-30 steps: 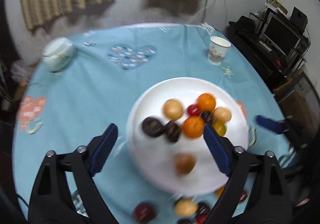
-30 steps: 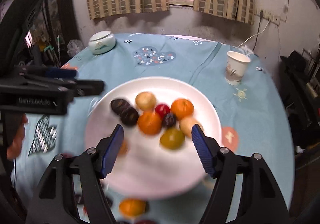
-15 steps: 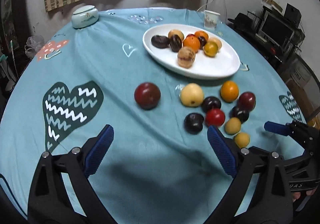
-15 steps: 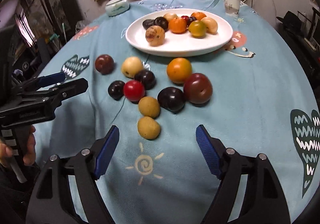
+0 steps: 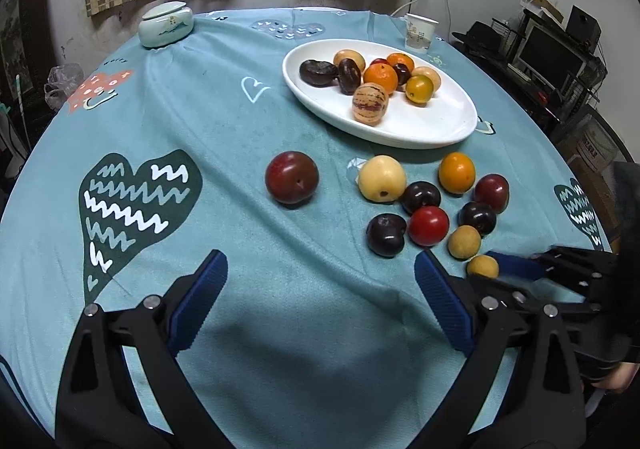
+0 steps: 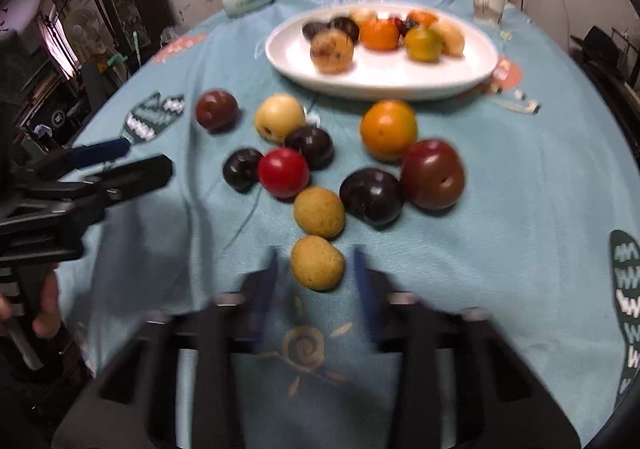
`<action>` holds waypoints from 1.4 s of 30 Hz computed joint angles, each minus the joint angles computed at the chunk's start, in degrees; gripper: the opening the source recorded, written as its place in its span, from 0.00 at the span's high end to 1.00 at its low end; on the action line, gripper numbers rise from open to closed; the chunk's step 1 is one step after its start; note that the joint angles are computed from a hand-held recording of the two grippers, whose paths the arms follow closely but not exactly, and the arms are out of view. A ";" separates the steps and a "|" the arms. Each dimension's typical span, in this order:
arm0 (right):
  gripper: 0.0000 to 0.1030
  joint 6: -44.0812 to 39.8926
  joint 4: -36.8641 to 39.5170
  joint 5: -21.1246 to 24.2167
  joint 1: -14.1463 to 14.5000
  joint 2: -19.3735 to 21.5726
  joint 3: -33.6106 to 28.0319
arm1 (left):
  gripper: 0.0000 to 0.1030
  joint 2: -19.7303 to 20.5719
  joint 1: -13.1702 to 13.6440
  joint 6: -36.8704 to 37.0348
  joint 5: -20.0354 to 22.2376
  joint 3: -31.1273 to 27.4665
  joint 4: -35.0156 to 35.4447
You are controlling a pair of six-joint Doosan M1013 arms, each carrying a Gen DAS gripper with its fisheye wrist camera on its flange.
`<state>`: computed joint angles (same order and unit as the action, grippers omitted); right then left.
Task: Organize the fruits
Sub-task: 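Grasp a small yellow-brown fruit with the right tool while the left tool grasps a dark plum, then carry both fruits onto the white plate while opening both tools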
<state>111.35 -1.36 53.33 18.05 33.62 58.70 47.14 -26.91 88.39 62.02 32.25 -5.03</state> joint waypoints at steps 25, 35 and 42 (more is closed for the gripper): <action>0.74 9.77 -1.66 -5.60 -2.13 -7.10 9.68 | 0.73 11.35 -1.22 15.14 13.17 -19.04 -5.37; 0.74 8.55 -1.93 -6.11 -1.34 -6.72 8.08 | 0.74 4.31 -1.05 14.85 4.77 -7.16 -7.58; 0.74 7.96 -2.38 -5.21 -0.82 -6.00 6.44 | 0.74 2.65 -0.87 15.38 2.85 -4.99 -8.45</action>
